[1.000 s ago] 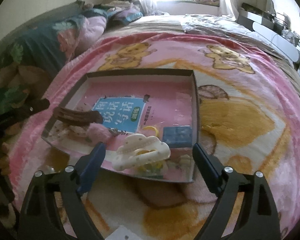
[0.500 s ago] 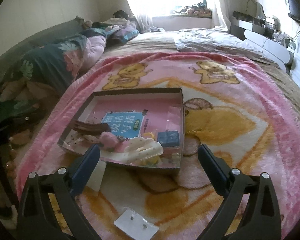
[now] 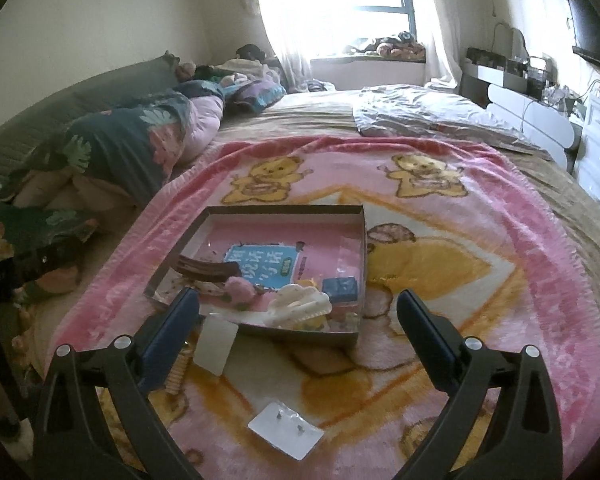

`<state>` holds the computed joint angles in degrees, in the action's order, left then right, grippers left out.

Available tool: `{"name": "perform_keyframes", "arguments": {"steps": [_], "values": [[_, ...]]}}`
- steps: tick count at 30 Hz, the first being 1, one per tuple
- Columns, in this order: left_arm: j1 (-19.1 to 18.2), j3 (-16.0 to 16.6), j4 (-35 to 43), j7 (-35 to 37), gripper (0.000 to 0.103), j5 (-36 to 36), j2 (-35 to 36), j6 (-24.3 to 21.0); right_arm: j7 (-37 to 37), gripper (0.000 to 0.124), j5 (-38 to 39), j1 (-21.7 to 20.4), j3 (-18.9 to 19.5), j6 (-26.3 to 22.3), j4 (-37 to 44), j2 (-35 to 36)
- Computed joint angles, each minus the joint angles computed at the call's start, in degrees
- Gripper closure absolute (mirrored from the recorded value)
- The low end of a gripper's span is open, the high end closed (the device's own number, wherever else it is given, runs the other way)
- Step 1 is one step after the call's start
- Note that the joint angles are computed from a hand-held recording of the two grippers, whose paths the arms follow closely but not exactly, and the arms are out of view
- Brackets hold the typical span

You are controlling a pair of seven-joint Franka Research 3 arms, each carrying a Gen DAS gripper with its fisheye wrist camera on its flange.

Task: Organize jewelry
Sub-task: 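Withdraw both tools from the box back toward the remaining jewelry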

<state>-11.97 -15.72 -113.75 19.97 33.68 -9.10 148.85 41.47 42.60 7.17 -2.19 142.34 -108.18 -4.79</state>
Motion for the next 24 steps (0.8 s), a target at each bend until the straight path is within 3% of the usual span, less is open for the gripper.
{"name": "perform_keyframes", "arguments": {"steps": [24], "values": [[-1.2,-2.6,-5.5,-1.5,0.009,-0.2,-6.8,-2.0,-5.6,0.025,1.2,1.7,-2.5,-0.4,-8.9,-10.8]]}}
